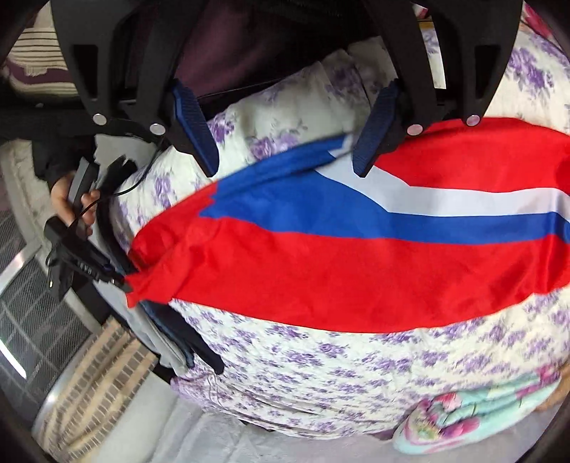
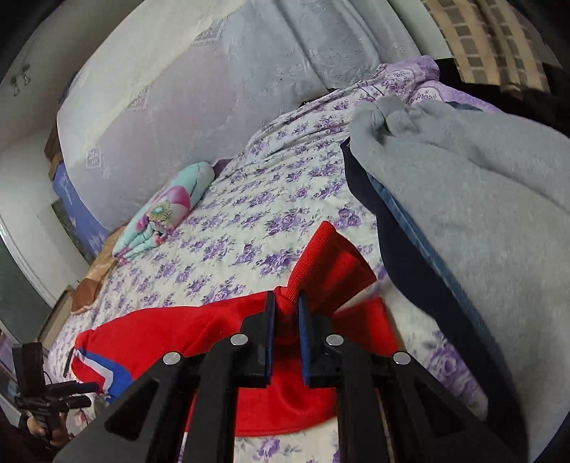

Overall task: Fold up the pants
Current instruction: 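Lay the pants flat with the left tool while the right tool releases the cuff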

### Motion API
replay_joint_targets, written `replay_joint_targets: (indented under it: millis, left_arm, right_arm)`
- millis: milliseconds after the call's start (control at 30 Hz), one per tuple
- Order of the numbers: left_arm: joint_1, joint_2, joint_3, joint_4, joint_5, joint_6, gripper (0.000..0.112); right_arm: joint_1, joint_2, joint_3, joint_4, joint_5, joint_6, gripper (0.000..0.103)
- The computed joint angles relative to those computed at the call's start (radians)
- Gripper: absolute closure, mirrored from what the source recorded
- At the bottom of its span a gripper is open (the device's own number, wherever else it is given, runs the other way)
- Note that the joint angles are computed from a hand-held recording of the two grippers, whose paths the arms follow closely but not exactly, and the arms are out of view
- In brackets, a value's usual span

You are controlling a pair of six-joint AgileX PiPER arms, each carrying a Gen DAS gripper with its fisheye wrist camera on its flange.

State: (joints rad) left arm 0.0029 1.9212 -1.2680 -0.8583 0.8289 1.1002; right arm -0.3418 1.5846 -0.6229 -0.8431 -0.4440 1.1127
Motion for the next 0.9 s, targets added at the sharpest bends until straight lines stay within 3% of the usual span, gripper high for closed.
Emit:
replay_joint_targets:
  millis: [100, 200, 300, 367, 433, 567, 600, 767, 900]
  left_arm:
    - [-0.079, -0.045, 0.063, 0.061, -0.142, -0.007, 0.037]
    - [-0.204, -0.072, 0.120, 0.218, -0.379, -0.092, 0.038]
    - [-0.262, -0.043, 0.105, 0.432, -0.460, -0.281, 0.038]
    - [-0.283, -0.013, 0.083, 0.568, -0.473, -0.398, 0.047]
    - [-0.286, 0.004, 0.072, 0.594, -0.478, -0.421, 0.055]
    - [-0.287, 0.002, 0.079, 0.567, -0.493, -0.381, 0.094]
    - [-0.288, -0.001, 0.084, 0.570, -0.504, -0.378, 0.099]
    - [-0.264, -0.047, 0.110, 0.400, -0.508, -0.226, 0.108]
    - [-0.237, -0.102, 0.137, 0.284, -0.479, -0.112, 0.109]
  right_arm:
    - [-0.004, 0.002, 0.016, 0.001, -0.027, -0.011, 0.091]
    - [-0.025, -0.003, 0.027, -0.055, -0.051, 0.031, 0.091]
    - [-0.046, -0.005, 0.033, -0.105, -0.075, 0.071, 0.091]
    - [-0.055, -0.004, 0.036, -0.119, -0.089, 0.080, 0.091]
    - [-0.060, -0.003, 0.040, -0.123, -0.101, 0.081, 0.091]
    - [-0.062, -0.001, 0.045, -0.116, -0.112, 0.072, 0.091]
    - [-0.060, 0.000, 0.046, -0.111, -0.114, 0.068, 0.091]
    - [-0.063, -0.004, 0.041, -0.124, -0.120, 0.074, 0.091]
    - [-0.096, -0.038, 0.107, -0.091, -0.254, -0.030, 0.091]
